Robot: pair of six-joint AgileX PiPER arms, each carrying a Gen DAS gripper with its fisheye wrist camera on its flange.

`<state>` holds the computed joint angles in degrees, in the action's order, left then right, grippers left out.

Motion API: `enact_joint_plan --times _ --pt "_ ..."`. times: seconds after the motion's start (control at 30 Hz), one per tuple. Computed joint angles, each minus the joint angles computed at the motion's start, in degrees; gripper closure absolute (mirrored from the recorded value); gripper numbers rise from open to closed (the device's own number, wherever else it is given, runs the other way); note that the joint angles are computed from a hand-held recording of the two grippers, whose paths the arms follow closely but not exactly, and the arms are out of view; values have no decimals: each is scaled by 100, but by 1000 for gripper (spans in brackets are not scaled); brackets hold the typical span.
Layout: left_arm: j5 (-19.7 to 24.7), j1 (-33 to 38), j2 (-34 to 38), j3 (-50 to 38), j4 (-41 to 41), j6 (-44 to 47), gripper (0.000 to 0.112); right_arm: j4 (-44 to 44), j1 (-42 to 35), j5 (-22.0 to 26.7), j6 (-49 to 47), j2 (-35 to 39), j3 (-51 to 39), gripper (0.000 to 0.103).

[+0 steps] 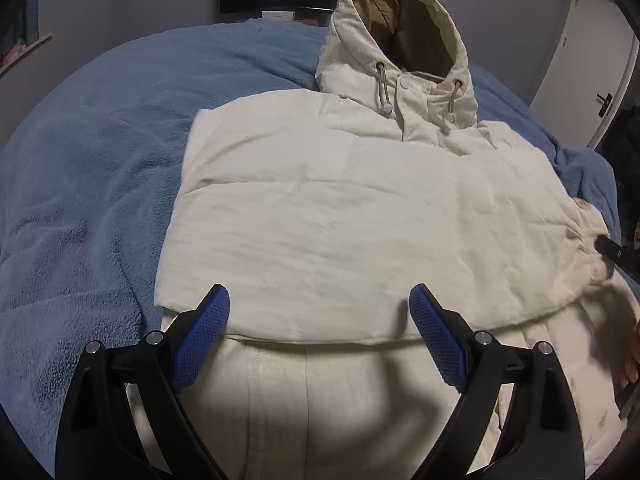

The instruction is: Fold large clothes

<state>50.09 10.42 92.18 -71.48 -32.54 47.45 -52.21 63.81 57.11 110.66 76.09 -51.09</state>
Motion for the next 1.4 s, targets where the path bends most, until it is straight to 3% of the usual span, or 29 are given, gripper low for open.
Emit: enact_joint_plan --times 0.1,0.2,0.3,0.33,0.37,0.43,0.53,0.67,0.73,0.87,1.03,1.27,1.4 --pt "-5 -26 -2 16 27 -6 24 359 4 115 -127 35 48 93" --pt "-86 -125 -19 56 140 -57 23 895 -551 -397 -628 282 114 92" --pt "11 -166 -37 -52 199 -97 23 1161 -842 -530 -1057 382 -8 85" --pt "101 -161 -61 -148 217 -93 23 1216 -883 -541 -1168 353 -40 72" --pt "212 -142 -88 -262 211 -61 23 1249 -911 -496 -1318 303 -98 49" --pt "485 -120 -126 -633 221 -31 15 1239 -865 -146 -1597 264 -297 35" --pt "866 -202 -42 -1421 298 -126 16 1202 -937 396 -2351 192 -767 35" --pt "971 -511 345 -2395 559 -500 16 1271 -1469 464 -3208 183 -1448 33" --pt "771 -703 630 -2667 698 -676 16 1193 -1674 466 -3517 372 -1803 31" --pt "303 -943 1184 -2645 1032 -999 16 1097 -2103 145 -3980 886 -2389 30" --pt "-165 -1094 1788 -2461 1626 -1198 16 1486 -2723 -704 -4301 1718 -2723 30" --pt "382 -892 2417 -3335 1423 -1207 16 2218 -3447 -1064 -5033 2863 -3845 30" --pt "469 -874 2627 -4007 1281 -1388 16 2522 -3788 -692 -5663 3746 -5665 30"
